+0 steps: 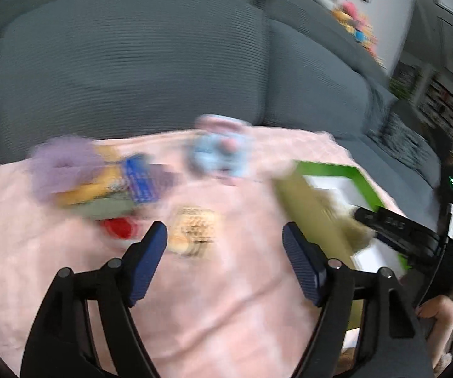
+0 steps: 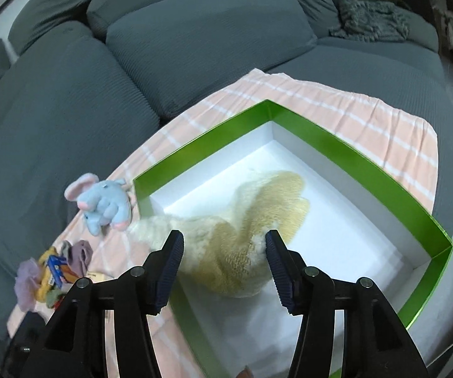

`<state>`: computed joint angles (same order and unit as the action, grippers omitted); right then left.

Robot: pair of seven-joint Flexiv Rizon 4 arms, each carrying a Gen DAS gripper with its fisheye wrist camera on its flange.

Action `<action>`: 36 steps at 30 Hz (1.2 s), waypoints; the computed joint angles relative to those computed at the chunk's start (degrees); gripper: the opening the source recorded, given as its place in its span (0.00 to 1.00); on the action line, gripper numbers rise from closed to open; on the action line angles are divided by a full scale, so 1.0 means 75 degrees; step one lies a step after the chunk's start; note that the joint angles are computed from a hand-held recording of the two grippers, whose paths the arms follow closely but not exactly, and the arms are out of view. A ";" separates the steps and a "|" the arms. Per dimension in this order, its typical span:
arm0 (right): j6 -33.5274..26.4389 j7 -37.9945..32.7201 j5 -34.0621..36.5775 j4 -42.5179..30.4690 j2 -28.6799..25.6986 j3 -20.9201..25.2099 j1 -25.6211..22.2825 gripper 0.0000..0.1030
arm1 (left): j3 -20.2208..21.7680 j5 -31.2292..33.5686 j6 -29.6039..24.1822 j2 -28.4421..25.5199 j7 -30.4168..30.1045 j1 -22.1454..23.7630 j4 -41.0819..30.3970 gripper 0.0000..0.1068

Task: Organize soft objects
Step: 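Carry the knitted cloth into the green box and open the right tool, then move the right tool to the yellow tree-print tissue pack and grasp it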

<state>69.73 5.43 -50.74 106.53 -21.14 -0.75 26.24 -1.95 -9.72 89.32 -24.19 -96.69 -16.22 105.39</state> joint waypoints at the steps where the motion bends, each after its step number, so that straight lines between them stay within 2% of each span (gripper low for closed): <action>1: -0.0247 0.0071 -0.0074 -0.0104 -0.0062 -0.0029 0.0120 0.54 | 0.0513 0.0151 0.0035 0.0149 -0.0327 -0.0200 0.0187 0.72; 4: -0.1187 0.0514 -0.0405 -0.0367 -0.0208 -0.0115 0.0465 0.53 | 0.1187 0.0265 0.0171 0.0476 -0.0947 -0.0321 0.0691 0.72; 7: -0.2205 0.0561 -0.0657 -0.0709 -0.0418 -0.0048 0.0679 0.53 | 0.0856 0.0057 0.0549 0.0895 -0.1080 0.0381 0.1505 0.72; 9: -0.3219 0.0400 -0.0764 -0.1003 -0.0580 -0.0020 0.0902 0.53 | 0.0760 -0.0033 0.0658 0.1089 -0.1085 0.0680 0.1893 0.72; 12: -0.3490 0.0729 -0.1358 -0.1050 -0.0658 -0.0048 0.0951 0.53 | 0.1004 -0.0010 0.0730 0.1244 -0.1276 0.0714 0.2238 0.72; 13: -0.3615 0.0775 -0.1582 -0.1075 -0.0671 -0.0058 0.0990 0.53 | 0.0935 -0.0052 0.0803 0.1292 -0.1289 0.0839 0.2372 0.72; 15: -0.3806 0.0619 -0.1934 -0.1185 -0.0751 -0.0031 0.1025 0.53 | 0.0431 -0.0265 0.1083 0.1394 -0.1191 0.1383 0.2731 0.72; 16: -0.3759 0.0517 -0.2020 -0.1244 -0.0803 0.0000 0.0992 0.53 | -0.0061 -0.0411 0.1284 0.1462 -0.1094 0.1860 0.2961 0.72; 18: -0.3164 0.0550 -0.2323 -0.1261 -0.0862 0.0013 0.0840 0.53 | -0.1006 -0.0591 0.1513 0.1561 -0.1010 0.2816 0.3327 0.72; 21: -0.2773 0.0331 -0.2471 -0.1467 -0.1049 0.0006 0.0818 0.53 | -0.1644 -0.0528 0.1615 0.1599 -0.1187 0.3540 0.3486 0.72; 22: -0.2361 0.0135 -0.2501 -0.1522 -0.1121 0.0031 0.0732 0.53 | -0.1885 -0.0607 0.1671 0.1613 -0.1109 0.3759 0.3554 0.72; 23: -0.2202 0.0005 -0.2438 -0.1565 -0.1168 0.0034 0.0729 0.53 | -0.1876 -0.0574 0.1622 0.1610 -0.1107 0.3764 0.3534 0.72; 24: -0.2070 -0.0207 -0.2262 -0.1593 -0.1194 0.0082 0.0721 0.53 | -0.1618 -0.0420 0.1506 0.1551 -0.1206 0.3556 0.3400 0.72; 26: -0.1800 -0.0027 -0.2536 -0.1466 -0.1051 -0.0064 0.0845 0.53 | -0.0742 -0.0544 0.1394 0.1489 -0.1146 0.2715 0.3274 0.72; 28: -0.1742 -0.0114 -0.2763 -0.1432 -0.0926 -0.0080 0.0952 0.55 | -0.0543 -0.0595 0.1368 0.1440 -0.1153 0.2503 0.3234 0.73; 29: -0.1549 -0.0154 -0.2995 -0.1423 -0.0824 -0.0060 0.0990 0.63 | -0.0637 -0.0634 0.1347 0.1424 -0.1137 0.2563 0.3210 0.74; 30: -0.1216 -0.0149 -0.3183 -0.1444 -0.0790 -0.0027 0.0964 0.79 | -0.0893 -0.0678 0.1372 0.1426 -0.1074 0.2801 0.3243 0.76; 31: -0.0906 -0.0281 -0.3125 -0.1548 -0.0849 0.0061 0.0919 0.87 | -0.0938 -0.0707 0.1352 0.1428 -0.1056 0.2829 0.3239 0.78; 32: -0.0317 -0.0597 -0.2706 -0.1637 -0.0938 0.0077 0.0948 0.95 | -0.0835 -0.0708 0.1333 0.1417 -0.1040 0.2727 0.3210 0.78; 33: 0.0042 -0.0749 -0.2490 -0.1716 -0.1051 0.0330 0.0776 0.95 | -0.0652 -0.0695 0.1338 0.1387 -0.1039 0.2549 0.3168 0.78; 34: 0.0545 -0.1356 -0.1775 -0.1962 -0.1373 0.0832 0.0462 0.95 | -0.0459 -0.0666 0.1350 0.1367 -0.1030 0.2360 0.3137 0.79; 35: 0.0549 -0.2136 -0.0896 -0.2203 -0.1634 0.1230 0.0361 0.95 | -0.0334 -0.0654 0.1342 0.1355 -0.1024 0.2227 0.3115 0.79; 36: 0.0056 -0.3007 0.0017 -0.2584 -0.1926 0.1685 0.0329 0.95 | -0.0368 -0.0661 0.1304 0.1373 -0.0996 0.2248 0.3115 0.79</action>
